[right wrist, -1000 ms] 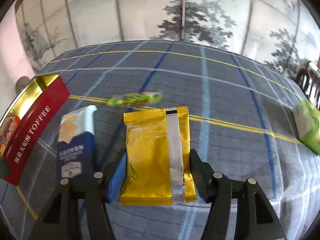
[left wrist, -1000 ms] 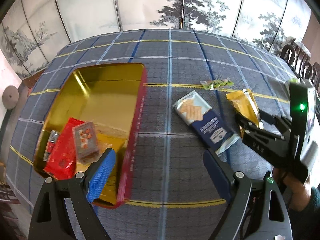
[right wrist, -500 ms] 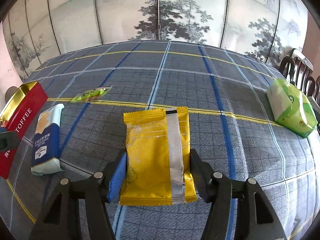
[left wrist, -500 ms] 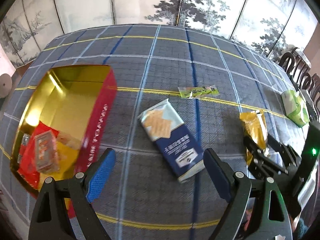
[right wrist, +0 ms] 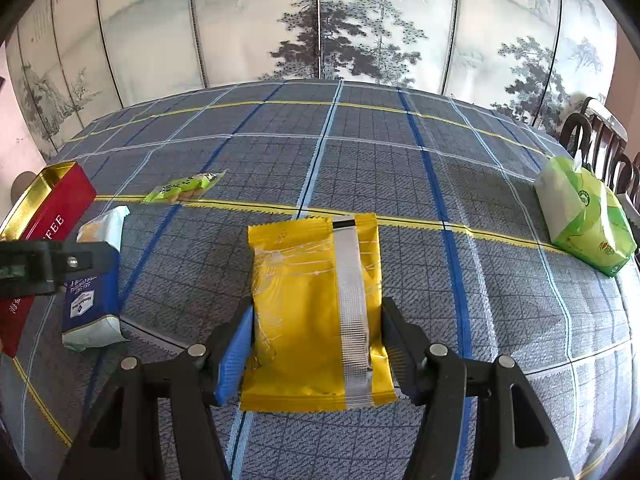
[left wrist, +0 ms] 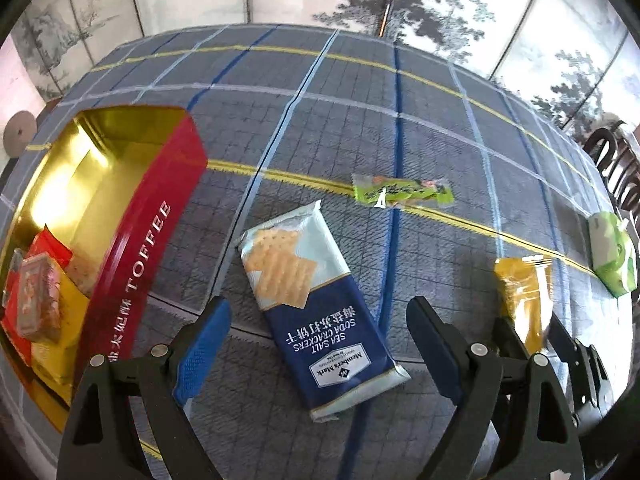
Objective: Organize snacks
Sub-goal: 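Move the left gripper onto the blue soda-cracker pack while right holds the yellow packet, then close the left gripper on the blue soda-cracker pack and lift it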
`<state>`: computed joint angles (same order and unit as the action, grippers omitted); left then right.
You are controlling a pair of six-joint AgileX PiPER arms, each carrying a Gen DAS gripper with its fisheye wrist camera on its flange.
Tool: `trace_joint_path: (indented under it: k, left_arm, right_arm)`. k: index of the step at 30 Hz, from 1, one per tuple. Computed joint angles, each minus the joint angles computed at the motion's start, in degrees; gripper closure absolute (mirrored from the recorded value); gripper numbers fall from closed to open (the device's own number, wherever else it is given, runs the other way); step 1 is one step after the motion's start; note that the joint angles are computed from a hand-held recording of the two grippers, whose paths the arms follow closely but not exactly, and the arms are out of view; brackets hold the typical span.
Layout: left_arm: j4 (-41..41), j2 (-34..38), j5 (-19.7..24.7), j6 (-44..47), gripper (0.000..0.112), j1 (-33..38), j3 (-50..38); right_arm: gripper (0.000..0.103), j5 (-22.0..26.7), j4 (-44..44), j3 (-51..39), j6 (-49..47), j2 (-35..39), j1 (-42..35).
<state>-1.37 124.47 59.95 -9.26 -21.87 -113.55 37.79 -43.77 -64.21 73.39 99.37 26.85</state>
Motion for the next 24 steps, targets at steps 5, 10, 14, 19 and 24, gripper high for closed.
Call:
trace_joint_path:
  k: [5,10,14,19,24]
  left_arm:
    - [0.1,0.9,1.2,1.4,0.040,0.6,-0.1]
    - [-2.7,-0.2,0.4,5.9,0.050,2.2,2.2]
    - [-3.5,-1.1,-0.1,9.0,0.050,3.3,3.8]
    - [-3.0,-2.2,-1.4,12.5,0.050,4.1,5.6]
    - [-4.0,-2.1,-2.2,15.9,0.052,4.3,5.8]
  right_arm:
    - [0.040,0.0,0.1,-0.2,-0.2,0.1,-0.1]
    - [0.040,0.1,0.1,-0.2,-0.2,0.1,-0.1]
    - [0.040,0.1,0.2,-0.2,-0.3,0.1,-0.1]
    - [0.040,0.1,0.2,-0.2,-0.3,0.1,-0.1]
    - [0.040,0.1,0.2,-0.3,-0.3,0.1,-0.1]
